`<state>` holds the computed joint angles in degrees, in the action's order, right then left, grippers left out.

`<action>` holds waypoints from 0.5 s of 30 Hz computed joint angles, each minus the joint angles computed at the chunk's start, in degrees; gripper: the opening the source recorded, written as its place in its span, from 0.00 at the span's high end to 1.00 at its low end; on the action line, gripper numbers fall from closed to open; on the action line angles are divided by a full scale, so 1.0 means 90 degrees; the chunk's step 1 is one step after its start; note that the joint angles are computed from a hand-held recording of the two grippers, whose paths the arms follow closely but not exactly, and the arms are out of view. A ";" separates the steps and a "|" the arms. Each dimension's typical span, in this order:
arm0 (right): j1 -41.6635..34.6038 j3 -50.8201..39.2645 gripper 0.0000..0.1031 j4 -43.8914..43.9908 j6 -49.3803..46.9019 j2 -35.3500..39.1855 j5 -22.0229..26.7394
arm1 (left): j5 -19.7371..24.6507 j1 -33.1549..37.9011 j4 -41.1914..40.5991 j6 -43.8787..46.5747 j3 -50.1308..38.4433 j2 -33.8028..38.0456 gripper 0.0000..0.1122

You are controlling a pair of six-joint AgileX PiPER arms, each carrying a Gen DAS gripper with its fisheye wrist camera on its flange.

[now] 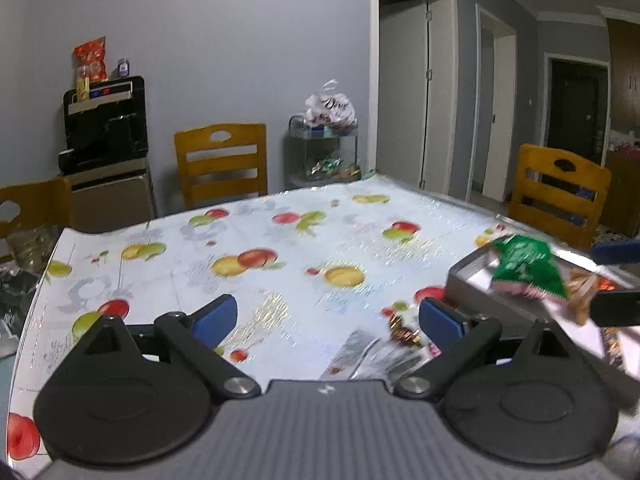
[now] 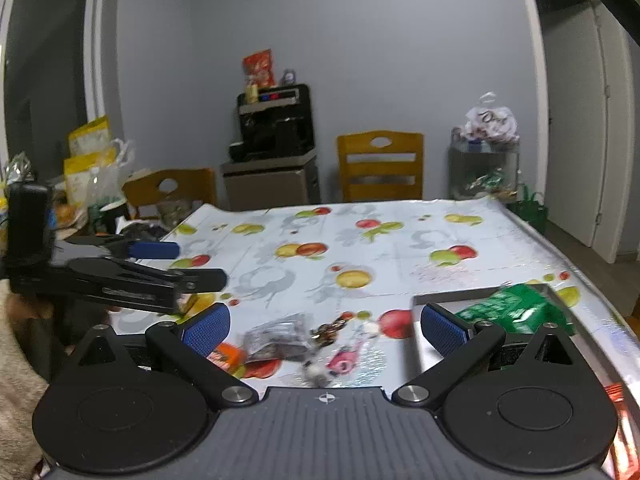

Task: Organize snacks
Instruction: 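Withdraw both tools from the box back over the table snacks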

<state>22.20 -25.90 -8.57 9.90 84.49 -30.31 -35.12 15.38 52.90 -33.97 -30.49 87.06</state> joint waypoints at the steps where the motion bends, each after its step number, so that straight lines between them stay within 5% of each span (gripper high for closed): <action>1: 0.0152 -0.0041 0.00 0.0285 -0.0254 0.0057 0.0041 | -0.0060 0.0041 -0.0034 0.0092 -0.0023 0.0138 0.12; 5: 0.0543 -0.0328 0.00 0.1112 -0.0948 0.0364 0.0284 | -0.0476 0.0318 0.0093 0.0195 -0.0081 0.0636 0.12; 10: 0.0825 -0.0599 0.00 0.1737 -0.1447 0.0889 0.0295 | -0.0136 0.0271 -0.0596 0.1058 -0.0014 0.0622 0.12; 15: 0.0919 -0.0798 0.00 0.1640 -0.1341 0.1324 0.0440 | -0.0156 0.0578 0.0357 0.0063 -0.0233 0.0728 0.12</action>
<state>30.47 -33.08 6.20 -2.17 96.40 -26.35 -36.52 20.58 56.12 -33.40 -32.58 93.62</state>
